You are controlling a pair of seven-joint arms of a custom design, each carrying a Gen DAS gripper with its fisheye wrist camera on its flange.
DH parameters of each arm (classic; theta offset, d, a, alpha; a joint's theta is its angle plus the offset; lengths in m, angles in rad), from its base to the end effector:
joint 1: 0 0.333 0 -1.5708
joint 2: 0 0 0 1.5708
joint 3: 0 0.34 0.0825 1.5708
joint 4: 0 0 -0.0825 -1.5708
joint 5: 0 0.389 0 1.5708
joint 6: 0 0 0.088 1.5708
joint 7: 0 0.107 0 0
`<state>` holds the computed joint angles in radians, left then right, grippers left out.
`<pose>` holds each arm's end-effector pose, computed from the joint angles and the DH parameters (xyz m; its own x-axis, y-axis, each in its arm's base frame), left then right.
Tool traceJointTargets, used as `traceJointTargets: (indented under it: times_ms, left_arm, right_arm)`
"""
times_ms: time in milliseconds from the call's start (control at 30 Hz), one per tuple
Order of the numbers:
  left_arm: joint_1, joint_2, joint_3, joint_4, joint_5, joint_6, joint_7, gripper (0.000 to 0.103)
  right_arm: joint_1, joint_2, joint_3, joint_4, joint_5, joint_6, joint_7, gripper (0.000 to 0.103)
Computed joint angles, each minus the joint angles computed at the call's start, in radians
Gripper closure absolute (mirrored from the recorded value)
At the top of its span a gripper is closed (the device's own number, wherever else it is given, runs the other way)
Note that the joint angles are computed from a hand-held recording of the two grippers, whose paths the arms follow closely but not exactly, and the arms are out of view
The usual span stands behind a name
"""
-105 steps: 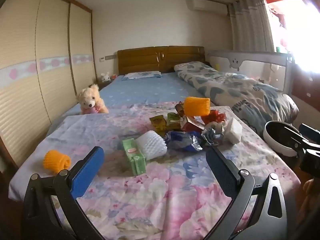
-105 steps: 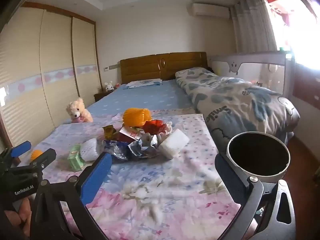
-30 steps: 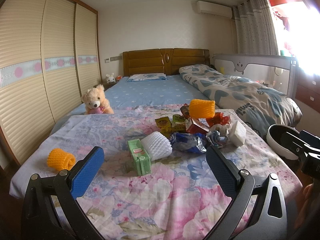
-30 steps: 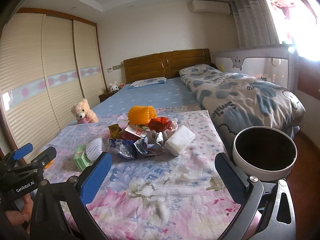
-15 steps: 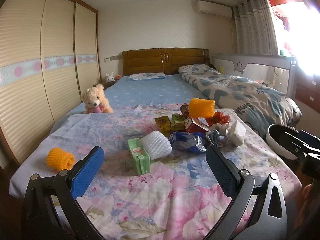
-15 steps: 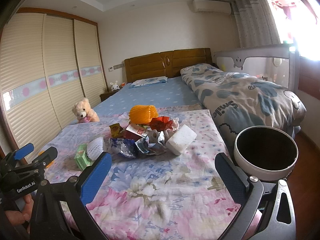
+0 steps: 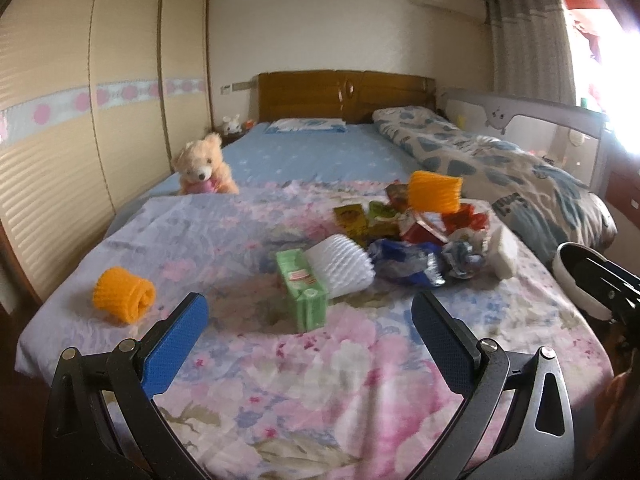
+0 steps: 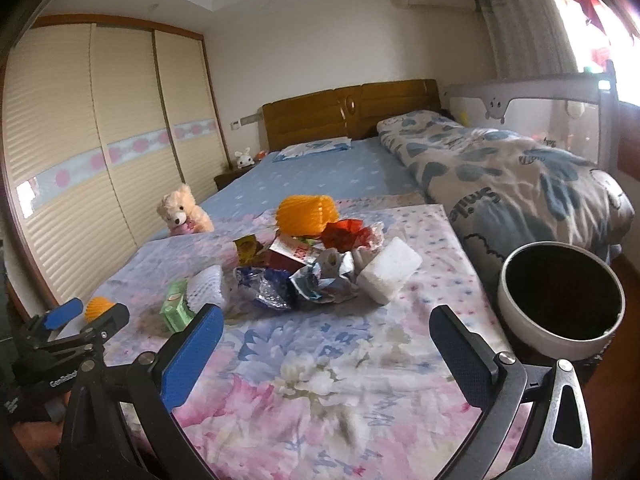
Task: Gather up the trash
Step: 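Grasp the green juice carton with the left tool while the right tool grasps the blue wrapper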
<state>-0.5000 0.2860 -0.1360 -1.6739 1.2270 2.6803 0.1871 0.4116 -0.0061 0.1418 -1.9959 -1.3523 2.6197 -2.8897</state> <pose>0.5481 -0.4273 0.5259 -0.1620 -0.9866 -0.0183 -0.4833 0.0955 -0.8703 0.4953 0.3326 0.5395 -0.1200 -0.9742 -0.1914 -0.4353 0.2249 -0.8717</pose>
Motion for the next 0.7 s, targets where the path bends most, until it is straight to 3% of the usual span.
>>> traceJointTargets:
  times_ms: [100,233,433,700]
  left_arm:
    - [0.027,0.025,-0.005,0.020,-0.093,0.011,0.072,0.000]
    - [0.038,0.067,0.009,0.057,-0.197,0.023,0.169,0.000]
    - [0.038,0.140,0.022,0.123,-0.366,0.016,0.338,0.000]
    - [0.012,0.241,0.051,0.240,-0.535,-0.031,0.503,0.001]
  right_arm:
    - [-0.005,0.040,-0.011,0.033,0.040,0.055,-0.059,0.002]
    - [-0.011,0.107,-0.039,0.080,0.147,0.163,-0.161,0.021]
    - [-0.009,0.219,-0.073,0.156,0.391,0.283,-0.388,0.035]
    - [-0.057,0.359,-0.014,0.280,0.740,0.287,-0.761,0.049]
